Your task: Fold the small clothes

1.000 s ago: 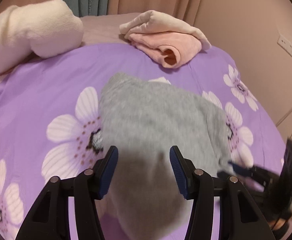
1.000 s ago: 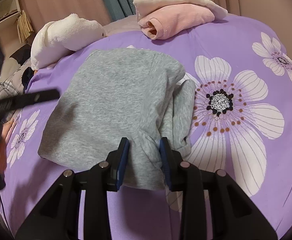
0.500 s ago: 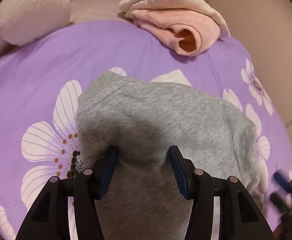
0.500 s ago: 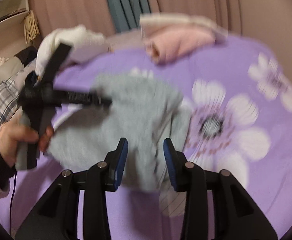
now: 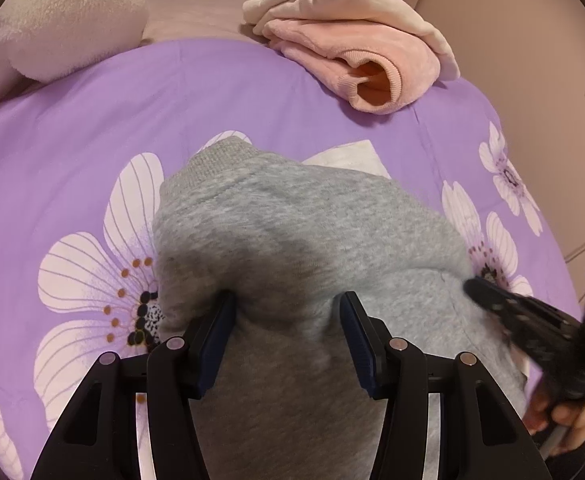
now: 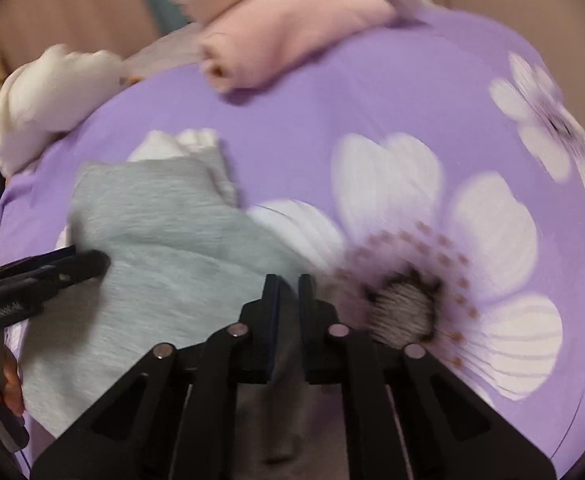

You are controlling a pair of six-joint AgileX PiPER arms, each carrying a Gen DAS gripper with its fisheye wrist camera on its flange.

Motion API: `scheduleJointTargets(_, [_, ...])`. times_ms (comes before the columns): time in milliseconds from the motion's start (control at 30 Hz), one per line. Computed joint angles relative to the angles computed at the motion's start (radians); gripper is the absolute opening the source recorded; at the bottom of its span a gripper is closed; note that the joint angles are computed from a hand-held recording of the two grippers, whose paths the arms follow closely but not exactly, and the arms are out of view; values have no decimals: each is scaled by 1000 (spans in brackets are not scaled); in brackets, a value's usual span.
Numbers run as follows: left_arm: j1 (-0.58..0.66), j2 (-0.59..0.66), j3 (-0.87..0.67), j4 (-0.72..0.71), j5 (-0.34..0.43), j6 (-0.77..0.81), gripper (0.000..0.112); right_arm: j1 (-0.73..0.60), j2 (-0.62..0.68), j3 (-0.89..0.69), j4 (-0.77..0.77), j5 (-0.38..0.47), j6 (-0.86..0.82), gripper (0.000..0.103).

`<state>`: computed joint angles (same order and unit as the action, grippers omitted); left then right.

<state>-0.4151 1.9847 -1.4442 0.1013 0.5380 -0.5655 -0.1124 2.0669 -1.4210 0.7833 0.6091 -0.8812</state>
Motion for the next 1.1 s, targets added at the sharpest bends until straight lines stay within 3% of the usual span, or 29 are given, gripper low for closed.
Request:
scheduleJointTargets(67, [0,1,-1,7,5,-2,52,-51,-49,54,115,28,-93,15])
scheduleJointTargets(133, [1,-3,4,6,0,-5,52,-79,-106,106,199,44,-183,15])
scheduleJointTargets(200, [2,1,-2,2,6,-7,52,-116,-160,148,303,166,-298,14])
scheduleJointTargets(267, [-2,5,-12,13,16,-22,52,-115,-203,190,312,250,-353,14])
scheduleJointTargets(333, [-7,8,-18,31,24,-40,52,-102,-230,228,281,276,-374,14])
scheduleJointTargets(400, [-10,7,-17,35,24,-50,52,-77,-237,258,228,238,-356,8])
scheduleJointTargets(467, [-7,-2,-8,4,14,-33,52,-57,-229,290,150,106,-312,2])
scheduleJointTargets(500, [-7,-12,-2,-4,15,-32,52,-59,-204,285,153,83,-314,0])
scheduleJointTargets(567, [-4,-50,34,-45,-4,-1,52,-95,-192,287,199,118,-341,0])
scheduleJointTargets(600, [-1,-92,82,-85,-37,32,52,-101,-208,298,198,97,-343,0])
scheduleJointTargets(667, [1,-173,181,-149,-98,84,52,-87,-261,344,166,-27,-313,18])
scheduleJointTargets(700, [0,-223,240,-183,-125,113,52,-96,-277,364,165,-50,-308,18])
scheduleJointTargets(833, [-21,-379,419,-186,-195,103,52,-210,-306,382,297,113,-413,18])
scheduleJointTargets(933, [-44,-440,494,-170,-219,59,52,-219,-326,411,364,216,-492,21])
scheduleJointTargets(1000, [-67,-455,526,-133,-233,19,52,-192,-342,435,375,228,-511,21])
scheduleJointTargets(1100, [-93,-437,542,-102,-233,-29,52,-146,-353,469,379,177,-529,22])
